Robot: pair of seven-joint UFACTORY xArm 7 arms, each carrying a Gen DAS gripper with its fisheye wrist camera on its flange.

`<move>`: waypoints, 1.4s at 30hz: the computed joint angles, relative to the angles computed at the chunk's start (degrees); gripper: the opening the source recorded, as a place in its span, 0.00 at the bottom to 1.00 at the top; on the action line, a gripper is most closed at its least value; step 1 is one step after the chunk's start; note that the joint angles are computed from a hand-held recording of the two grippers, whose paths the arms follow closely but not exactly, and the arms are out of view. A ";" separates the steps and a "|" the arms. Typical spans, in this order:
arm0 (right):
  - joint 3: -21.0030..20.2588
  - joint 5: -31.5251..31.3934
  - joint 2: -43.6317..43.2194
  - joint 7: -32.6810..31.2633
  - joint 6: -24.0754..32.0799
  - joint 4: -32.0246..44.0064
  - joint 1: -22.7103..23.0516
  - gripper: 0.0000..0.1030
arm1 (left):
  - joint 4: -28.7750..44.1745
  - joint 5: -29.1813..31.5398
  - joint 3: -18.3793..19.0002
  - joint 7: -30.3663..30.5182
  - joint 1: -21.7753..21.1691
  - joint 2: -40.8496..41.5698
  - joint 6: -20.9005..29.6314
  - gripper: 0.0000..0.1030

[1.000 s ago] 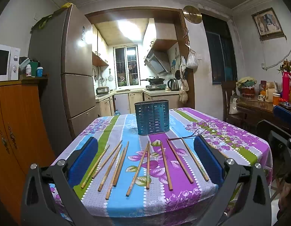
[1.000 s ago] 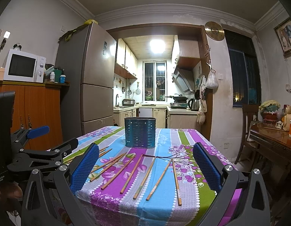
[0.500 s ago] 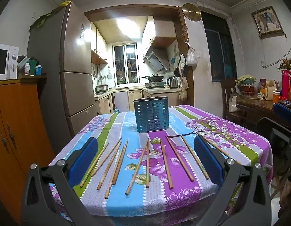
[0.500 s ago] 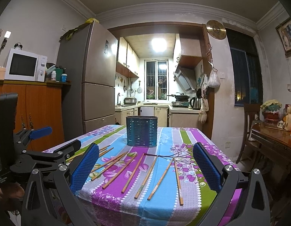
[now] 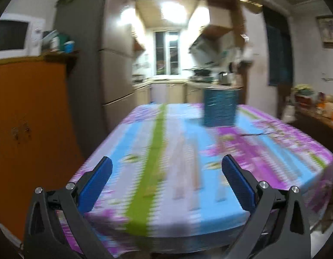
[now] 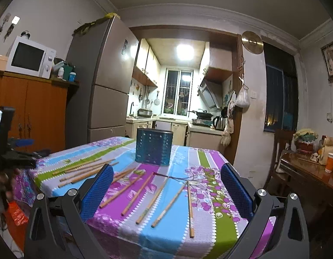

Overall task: Organize utensils
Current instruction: 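Lower both tools toward the loose wooden chopsticks on the tablecloth, then close the left tool on one wooden chopstick while the right tool grasps another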

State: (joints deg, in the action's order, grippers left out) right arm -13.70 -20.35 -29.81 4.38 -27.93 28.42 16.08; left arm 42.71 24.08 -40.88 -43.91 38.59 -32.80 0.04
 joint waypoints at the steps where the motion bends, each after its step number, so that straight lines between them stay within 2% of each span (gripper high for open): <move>1: -0.86 -0.57 0.42 0.30 0.63 0.48 0.68 0.97 | -0.70 0.21 1.48 1.00 -0.82 0.38 0.10 0.78; 2: -2.01 -1.30 0.91 0.68 1.28 1.01 1.62 0.97 | -1.59 0.21 4.30 2.76 -3.38 1.55 0.18 0.71; 4: -2.32 -1.26 2.20 0.80 1.72 1.82 1.65 0.97 | -2.51 -0.76 11.04 6.73 -11.09 4.68 -0.21 0.47; 5: -2.14 -1.05 3.05 0.80 1.80 2.33 1.41 0.97 | -2.52 -1.41 14.83 9.59 -16.17 6.57 -0.24 0.43; 6: -1.51 -0.59 3.85 0.83 1.92 2.81 0.95 0.97 | -2.24 -1.55 16.49 11.59 -18.85 7.95 -0.39 0.37; 9: -2.34 -1.40 6.05 2.22 3.06 4.83 2.10 0.97 | -1.16 -1.99 19.07 16.43 -24.72 11.79 -1.42 0.30; 11: -4.31 -3.25 7.06 3.71 4.16 6.21 4.21 0.95 | -0.32 -1.51 17.14 16.71 -23.09 13.66 -1.93 0.25; 13: -5.76 -4.84 7.76 4.77 4.93 7.07 5.89 0.91 | 1.13 -1.63 16.71 16.44 -22.36 15.90 -1.32 0.19; 18: -10.05 -7.73 8.74 6.30 7.91 8.68 10.60 0.78 | 2.28 1.16 17.33 14.92 -21.72 18.29 -0.71 0.18; 19: -11.90 -8.27 8.78 6.75 8.64 8.95 12.52 0.74 | 2.49 2.65 16.07 13.51 -20.04 18.59 -0.81 0.18; 22: -15.56 -8.15 8.61 6.37 10.36 9.07 16.75 0.66 | 3.19 4.72 16.79 12.16 -20.43 20.10 -0.76 0.18; 27: -19.87 -6.50 7.58 3.26 13.25 7.96 22.56 0.56 | 5.20 11.17 13.81 6.90 -16.32 21.95 -1.89 0.18; 32: -24.56 -3.85 6.94 0.00 15.82 7.12 28.73 0.43 | 6.52 16.96 13.37 0.68 -15.32 22.90 -1.77 0.19; 35: -25.00 -1.81 7.36 -1.82 15.91 6.71 30.27 0.32 | 6.75 20.03 13.87 -2.80 -15.43 22.98 -1.82 0.19; 38: -26.60 0.63 7.91 -3.22 16.76 7.02 33.84 0.27 | 7.38 22.91 14.88 -5.67 -16.39 23.27 -1.17 0.18; 42: -22.66 5.43 11.69 -3.22 17.06 8.24 31.60 0.25 | 8.17 28.32 15.52 -10.55 -16.68 23.59 -0.73 0.18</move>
State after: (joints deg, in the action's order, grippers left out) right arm -36.37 -14.93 -18.11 1.16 -10.86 36.66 47.68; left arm 50.88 52.39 -25.36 -54.45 21.90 -9.22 -0.69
